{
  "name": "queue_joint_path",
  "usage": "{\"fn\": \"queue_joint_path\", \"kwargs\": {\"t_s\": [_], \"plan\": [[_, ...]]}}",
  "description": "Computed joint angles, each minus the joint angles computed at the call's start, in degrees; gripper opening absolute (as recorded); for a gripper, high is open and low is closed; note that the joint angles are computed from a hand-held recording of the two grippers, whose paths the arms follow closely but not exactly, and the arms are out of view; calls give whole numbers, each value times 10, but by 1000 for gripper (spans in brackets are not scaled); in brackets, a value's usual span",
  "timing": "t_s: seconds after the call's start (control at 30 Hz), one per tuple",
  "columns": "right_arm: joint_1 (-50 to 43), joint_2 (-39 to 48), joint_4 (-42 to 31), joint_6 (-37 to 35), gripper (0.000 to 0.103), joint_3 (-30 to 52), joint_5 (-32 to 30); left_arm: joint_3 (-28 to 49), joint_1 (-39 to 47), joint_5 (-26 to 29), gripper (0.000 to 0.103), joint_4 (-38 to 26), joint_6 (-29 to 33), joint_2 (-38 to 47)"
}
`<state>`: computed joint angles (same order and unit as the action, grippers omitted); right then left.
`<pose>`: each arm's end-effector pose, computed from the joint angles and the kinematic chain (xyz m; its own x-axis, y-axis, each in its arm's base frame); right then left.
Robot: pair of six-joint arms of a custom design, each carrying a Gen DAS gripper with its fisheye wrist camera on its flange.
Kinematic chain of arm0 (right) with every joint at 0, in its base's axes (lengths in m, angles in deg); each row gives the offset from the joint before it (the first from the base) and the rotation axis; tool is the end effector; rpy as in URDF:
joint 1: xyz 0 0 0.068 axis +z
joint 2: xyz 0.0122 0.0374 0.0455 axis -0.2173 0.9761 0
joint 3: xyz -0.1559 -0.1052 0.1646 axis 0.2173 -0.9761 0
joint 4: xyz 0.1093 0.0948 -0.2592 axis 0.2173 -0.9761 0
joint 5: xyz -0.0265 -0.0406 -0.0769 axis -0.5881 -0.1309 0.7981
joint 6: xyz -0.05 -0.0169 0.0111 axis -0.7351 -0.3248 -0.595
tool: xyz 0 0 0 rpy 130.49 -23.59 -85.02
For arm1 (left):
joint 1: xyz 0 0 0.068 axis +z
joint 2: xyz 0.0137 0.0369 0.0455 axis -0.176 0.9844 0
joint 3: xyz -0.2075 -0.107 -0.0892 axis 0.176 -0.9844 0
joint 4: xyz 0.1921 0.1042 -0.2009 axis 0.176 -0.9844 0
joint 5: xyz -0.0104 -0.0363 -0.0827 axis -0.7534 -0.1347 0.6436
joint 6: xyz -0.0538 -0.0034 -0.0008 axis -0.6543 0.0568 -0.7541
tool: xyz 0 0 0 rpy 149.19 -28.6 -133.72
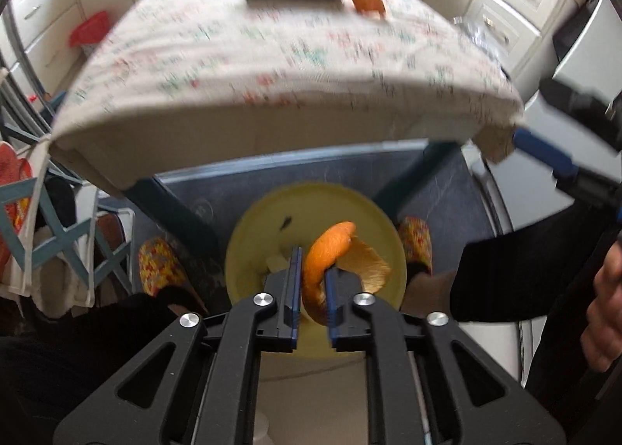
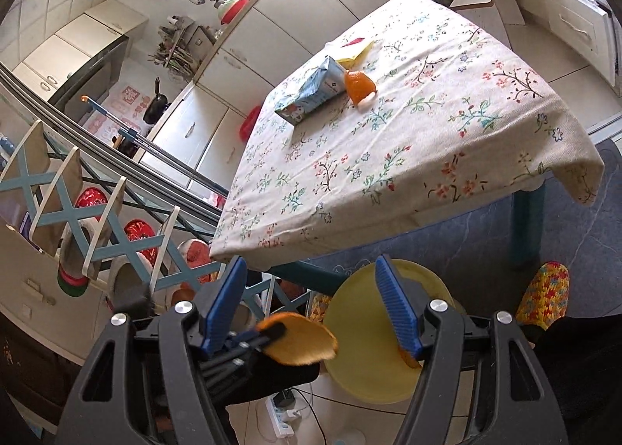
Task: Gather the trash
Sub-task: 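Open the right tool over the basin, then lower the peel and open the left tool, then move both tools back over the table toward the blue carton and orange peel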
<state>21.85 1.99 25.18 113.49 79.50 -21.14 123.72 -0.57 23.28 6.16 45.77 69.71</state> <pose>0.1728 0.1273 0.2819 -0.8636 0.2694 -0.4262 -0.0831 0.7577 0.6473 0.1796 0.0219 0.2396 -0.9184 0.0849 -0.3865 0.1445 0.9812 -0.1280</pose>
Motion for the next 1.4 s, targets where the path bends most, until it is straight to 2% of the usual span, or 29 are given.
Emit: {"fn": "queue_joint_path", "kwargs": {"t_s": [0.03,0.07,0.13,0.47,0.77,1.17,1.37,1.4], "plan": [[0,-1,0,0,66,0,0,-4,-8,-8,23,0,-3,-1],[1,-2,1,0,66,0,1,-9,-15,-16,37,2,-5,-5],[0,-4,1,0,67,-1,1,-13,-28,-32,49,5,-7,-14],[0,-7,1,0,67,-3,0,-11,-33,-64,72,18,-13,-31],[5,-4,-2,0,68,-1,4,-13,-46,-86,80,30,-19,-47],[22,4,-6,-6,70,8,30,-17,-55,-89,81,54,-13,-95],[37,13,-10,-18,71,18,50,-13,-49,-71,81,77,2,-120],[38,14,-10,-21,71,20,52,-9,-42,-53,81,79,5,-121]]}}
